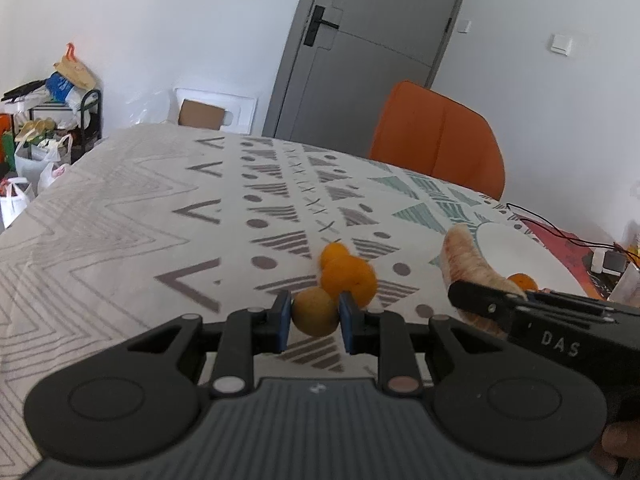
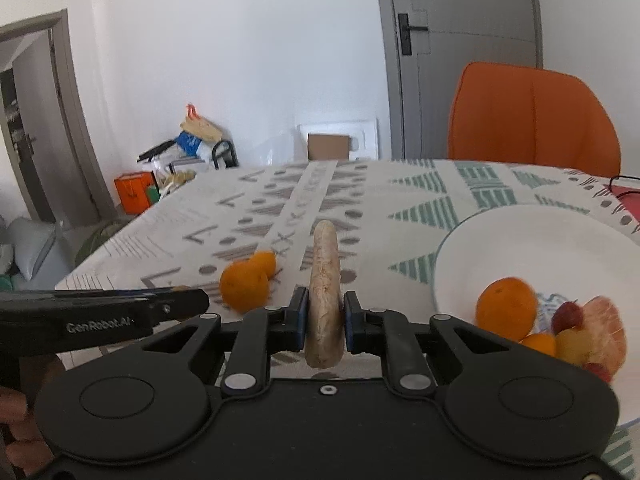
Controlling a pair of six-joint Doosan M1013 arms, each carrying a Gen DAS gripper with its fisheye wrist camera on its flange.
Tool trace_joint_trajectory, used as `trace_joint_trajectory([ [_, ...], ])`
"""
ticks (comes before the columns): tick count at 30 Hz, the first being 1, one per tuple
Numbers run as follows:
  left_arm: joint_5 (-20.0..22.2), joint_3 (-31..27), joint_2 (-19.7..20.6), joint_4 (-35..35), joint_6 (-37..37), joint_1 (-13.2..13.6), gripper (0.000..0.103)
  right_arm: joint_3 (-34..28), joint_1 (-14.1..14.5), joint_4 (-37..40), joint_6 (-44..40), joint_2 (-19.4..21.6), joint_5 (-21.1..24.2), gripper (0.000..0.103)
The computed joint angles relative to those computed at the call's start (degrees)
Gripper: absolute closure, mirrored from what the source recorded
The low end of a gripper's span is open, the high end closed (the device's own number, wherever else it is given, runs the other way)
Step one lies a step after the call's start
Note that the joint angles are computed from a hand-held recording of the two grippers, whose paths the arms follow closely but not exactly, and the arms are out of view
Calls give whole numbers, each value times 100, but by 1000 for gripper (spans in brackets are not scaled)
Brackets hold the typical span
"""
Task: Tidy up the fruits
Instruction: 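Carry the beige piece with the right gripper onto the plate while the left gripper releases the yellow-green fruit there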
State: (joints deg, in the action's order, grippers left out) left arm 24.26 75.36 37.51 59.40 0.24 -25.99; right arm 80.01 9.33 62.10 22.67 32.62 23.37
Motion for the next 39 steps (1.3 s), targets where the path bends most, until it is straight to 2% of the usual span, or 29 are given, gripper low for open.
trace_joint_trajectory([
  [15, -278, -598, 234, -148, 940, -113, 79, 193, -239, 893, -568, -178, -686, 86],
  [24, -264, -1146, 520, -1136, 2281, -185, 79, 303, -416, 1615, -1149, -215, -1019, 86],
  [39, -74, -1911, 927, -1819, 3331, -298, 79, 395, -691, 2098, -1392, -204, -1153, 87],
])
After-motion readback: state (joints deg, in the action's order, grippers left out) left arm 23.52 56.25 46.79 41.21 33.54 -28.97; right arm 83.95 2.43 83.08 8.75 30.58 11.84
